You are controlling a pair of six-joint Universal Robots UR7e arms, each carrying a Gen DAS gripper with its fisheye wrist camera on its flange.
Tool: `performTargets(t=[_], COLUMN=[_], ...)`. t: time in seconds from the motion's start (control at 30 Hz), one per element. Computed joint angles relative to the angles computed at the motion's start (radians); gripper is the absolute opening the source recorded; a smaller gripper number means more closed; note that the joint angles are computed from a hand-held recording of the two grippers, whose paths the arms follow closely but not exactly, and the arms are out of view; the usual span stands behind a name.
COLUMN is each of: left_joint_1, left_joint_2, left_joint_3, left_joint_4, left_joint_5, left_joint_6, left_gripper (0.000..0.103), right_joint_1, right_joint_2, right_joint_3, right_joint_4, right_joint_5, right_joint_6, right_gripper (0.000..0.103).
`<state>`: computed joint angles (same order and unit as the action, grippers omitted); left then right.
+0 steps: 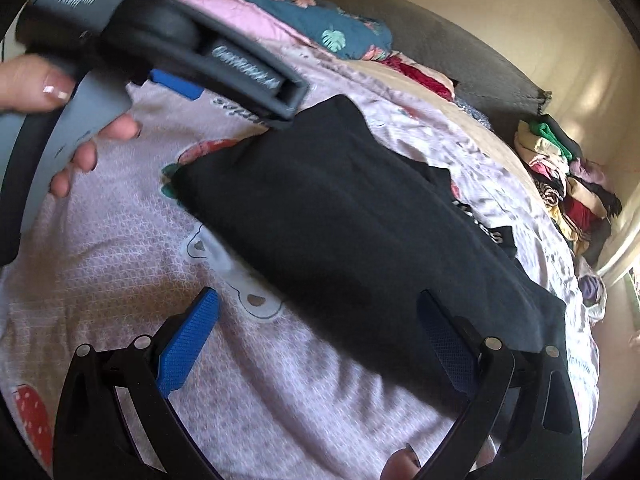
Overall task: Fold small clothes
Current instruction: 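Move the right gripper over the folded shirt toward the left gripper, then grasp the side edge of the black shirt with the right gripper and lift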
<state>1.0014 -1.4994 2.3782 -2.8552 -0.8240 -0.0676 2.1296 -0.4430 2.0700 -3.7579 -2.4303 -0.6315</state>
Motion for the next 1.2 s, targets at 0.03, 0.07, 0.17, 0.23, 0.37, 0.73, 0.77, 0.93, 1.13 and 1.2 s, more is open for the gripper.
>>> performTargets(t=[0.03, 0.07, 0.17, 0.23, 0.37, 0.73, 0.77, 0.93, 1.13, 1.2], left_joint_1=[0.006, 0.014, 0.037, 0.051, 0.074, 0.094, 0.096, 0.106, 0.132, 0.135], left_joint_2=[0.010, 0.021, 0.047, 0.065, 0.086, 0.133, 0.136, 0.154, 0.165, 0.172], left_joint_3=[-0.007, -0.016, -0.039, -0.056, -0.081, -0.124, -0.129, -0.162, -0.214, -0.224], left_joint_4=[-0.004, -0.007, -0.014, -0.013, -0.010, -0.012, -0.009, 0.024, 0.093, 0.102], left_joint_5=[0.002, 0.003, -0.001, 0.002, -0.010, -0.017, -0.021, -0.050, -0.158, -0.169], left_joint_6=[0.006, 0.010, 0.021, 0.021, 0.025, 0.035, 0.034, 0.016, -0.041, -0.051], left_gripper=[0.094, 0.094, 0.094, 0.094, 0.094, 0.094, 0.094, 0.094, 0.094, 0.093], right_joint_1=[-0.003, -0.005, -0.013, -0.016, -0.024, -0.053, -0.051, -0.048, -0.054, -0.061], right_joint_2=[0.006, 0.010, 0.022, 0.033, 0.056, 0.123, 0.130, 0.144, 0.083, 0.057], right_joint_3=[-0.012, -0.016, -0.044, -0.063, -0.108, -0.220, -0.225, -0.220, -0.150, -0.128], right_joint_4=[0.009, 0.010, 0.024, 0.030, 0.041, -0.063, -0.085, -0.245, -0.219, -0.182], right_joint_5=[-0.002, -0.002, -0.002, -0.006, -0.021, -0.030, -0.029, 0.015, 0.106, 0.136], right_joint_6=[-0.001, -0.001, -0.010, -0.021, -0.048, -0.202, -0.222, -0.336, -0.287, -0.253], right_gripper=[0.098, 0.098, 0.098, 0.098, 0.098, 0.098, 0.098, 0.091, 0.055, 0.041])
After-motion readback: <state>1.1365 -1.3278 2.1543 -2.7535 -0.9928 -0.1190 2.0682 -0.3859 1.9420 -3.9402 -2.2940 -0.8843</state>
